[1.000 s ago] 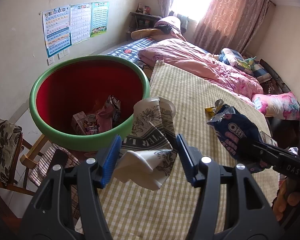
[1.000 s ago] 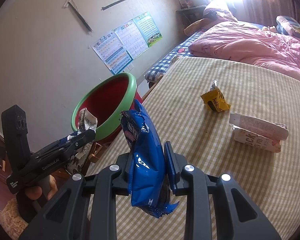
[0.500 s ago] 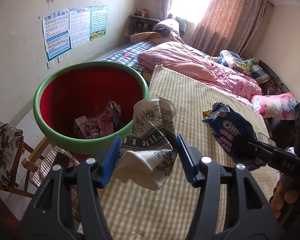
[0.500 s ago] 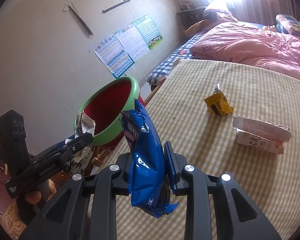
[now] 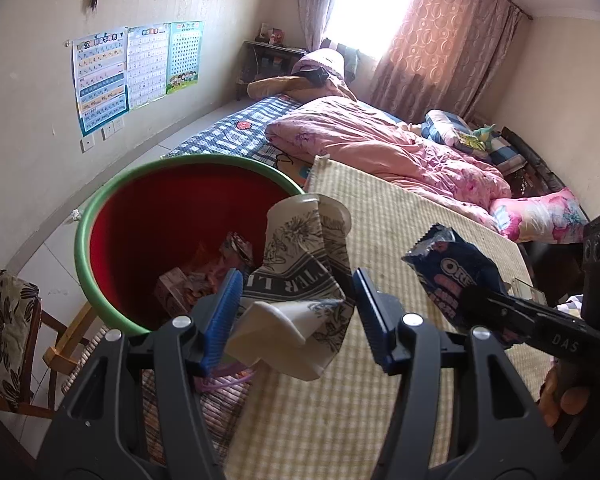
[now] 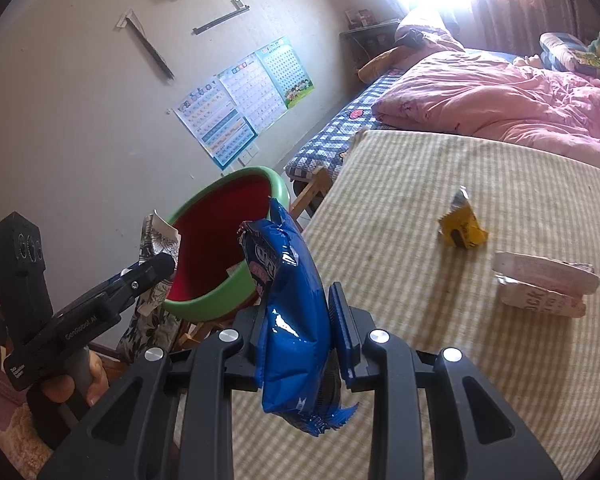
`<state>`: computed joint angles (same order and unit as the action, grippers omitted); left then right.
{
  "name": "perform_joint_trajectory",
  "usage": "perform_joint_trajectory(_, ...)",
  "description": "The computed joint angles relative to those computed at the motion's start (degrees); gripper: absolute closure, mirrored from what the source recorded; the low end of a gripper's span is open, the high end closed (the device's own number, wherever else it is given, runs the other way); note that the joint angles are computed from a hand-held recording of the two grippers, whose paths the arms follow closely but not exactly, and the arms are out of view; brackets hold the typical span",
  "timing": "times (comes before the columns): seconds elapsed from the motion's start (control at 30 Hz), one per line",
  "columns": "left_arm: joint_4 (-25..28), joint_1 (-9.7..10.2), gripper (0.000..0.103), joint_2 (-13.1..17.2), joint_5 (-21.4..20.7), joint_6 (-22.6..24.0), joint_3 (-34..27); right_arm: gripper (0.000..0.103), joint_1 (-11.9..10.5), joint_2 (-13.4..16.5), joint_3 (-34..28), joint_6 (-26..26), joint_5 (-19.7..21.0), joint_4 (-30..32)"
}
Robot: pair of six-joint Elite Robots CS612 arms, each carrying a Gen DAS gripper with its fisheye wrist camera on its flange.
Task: Collect trash
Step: 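Open both tools over the green bucket to drop the newsprint and Oreo bag, then move both open tools back toward the yellow wrapper and pink carton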
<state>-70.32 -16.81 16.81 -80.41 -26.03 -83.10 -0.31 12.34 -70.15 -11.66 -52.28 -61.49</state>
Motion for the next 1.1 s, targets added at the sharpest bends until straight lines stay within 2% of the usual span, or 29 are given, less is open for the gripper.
perform_joint_trajectory(0.43, -0.36, 3.45, 0.048, 0.21, -3.11, 2.52, 0.97, 0.076, 3.28, -1.37, 4.08, 5.4, 0.08, -6.6)
perform_joint_trajectory(0.73, 0.13, 4.75, 0.047, 0.59, -4.41, 3.65, 1.49, 0.075, 5.22, -3.15, 9.57, 9.7, 1.27, -11.54)
perform_joint_trajectory(0.8, 0.21, 5.05, 0.04, 0.53, -4.17, 3.58, 1.8, 0.067, 5.5, -3.53, 10.69, 10.57, 2.16, -12.26)
perform_joint_trajectory(0.83, 0.13, 4.95, 0.032, 0.61, -3.73, 3.32, 1.73, 0.056, 5.62, -3.69, 11.29, 11.13, 2.84, -12.67)
perform_joint_trajectory(0.87, -0.08, 5.01, 0.029, 0.71, -3.4, 3.12, 1.63, 0.046, 5.73, -3.8, 11.78, 11.82, 3.46, -13.13)
perform_joint_trajectory(0.93, -0.13, 5.18, 0.026, 0.86, -3.38, 2.77, 1.51, 0.043, 5.84, -3.84, 12.19, 12.54, 4.46, -13.52)
perform_joint_trajectory(1.1, 0.01, 5.49, 0.025, 1.03, -4.85, 2.77, 1.43, 0.041, 5.18, -3.58, 11.49, 11.53, 4.11, -12.62)
